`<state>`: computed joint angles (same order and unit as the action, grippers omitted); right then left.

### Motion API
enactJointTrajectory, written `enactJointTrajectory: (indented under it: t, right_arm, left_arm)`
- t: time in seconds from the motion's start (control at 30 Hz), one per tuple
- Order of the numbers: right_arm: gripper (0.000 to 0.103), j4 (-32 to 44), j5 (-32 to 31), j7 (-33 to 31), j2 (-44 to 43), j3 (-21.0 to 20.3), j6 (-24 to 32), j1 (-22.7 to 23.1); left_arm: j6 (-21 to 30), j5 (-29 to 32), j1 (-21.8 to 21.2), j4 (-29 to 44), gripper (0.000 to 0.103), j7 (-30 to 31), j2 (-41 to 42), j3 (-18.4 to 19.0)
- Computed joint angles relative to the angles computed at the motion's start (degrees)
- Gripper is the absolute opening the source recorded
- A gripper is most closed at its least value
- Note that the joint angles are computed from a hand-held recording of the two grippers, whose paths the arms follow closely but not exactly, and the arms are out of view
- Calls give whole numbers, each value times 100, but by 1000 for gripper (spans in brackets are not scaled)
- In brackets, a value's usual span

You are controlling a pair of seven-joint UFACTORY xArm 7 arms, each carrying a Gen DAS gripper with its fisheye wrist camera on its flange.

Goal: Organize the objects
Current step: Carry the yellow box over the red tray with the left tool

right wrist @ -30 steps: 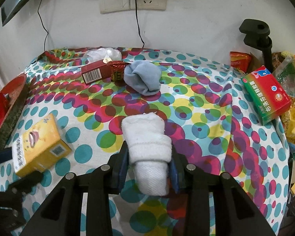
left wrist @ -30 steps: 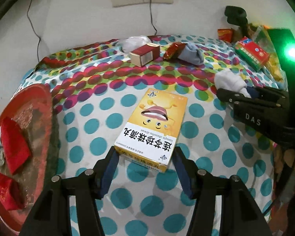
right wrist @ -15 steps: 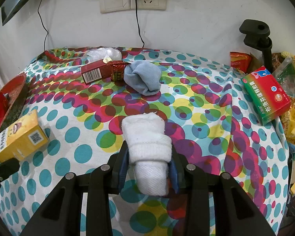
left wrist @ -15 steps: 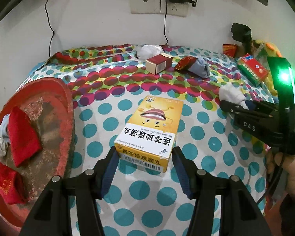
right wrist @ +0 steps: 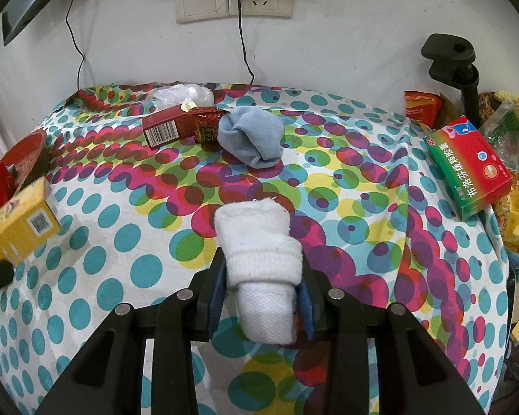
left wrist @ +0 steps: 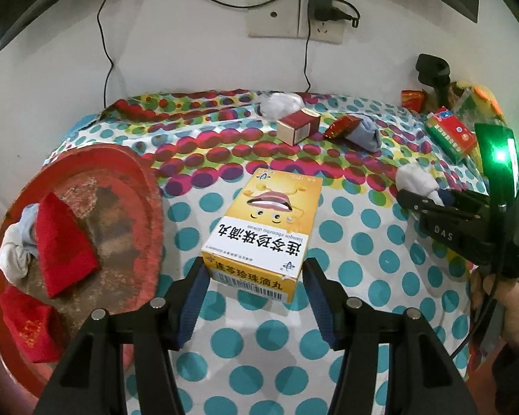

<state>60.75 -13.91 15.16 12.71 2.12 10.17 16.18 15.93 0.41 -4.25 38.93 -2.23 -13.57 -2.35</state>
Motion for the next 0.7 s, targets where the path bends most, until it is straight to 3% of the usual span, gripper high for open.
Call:
enactJointTrajectory:
  t: [0.4,0.7]
  right_arm:
    - [35,-9,-6,9,-2,-4,-6,4]
    - [35,-4,-11,13,-2,-6,1,9]
  left_arm:
    - [20,1,308,27,57,130,-259,246]
    - [11,352,953,82,57,-65,-360,359]
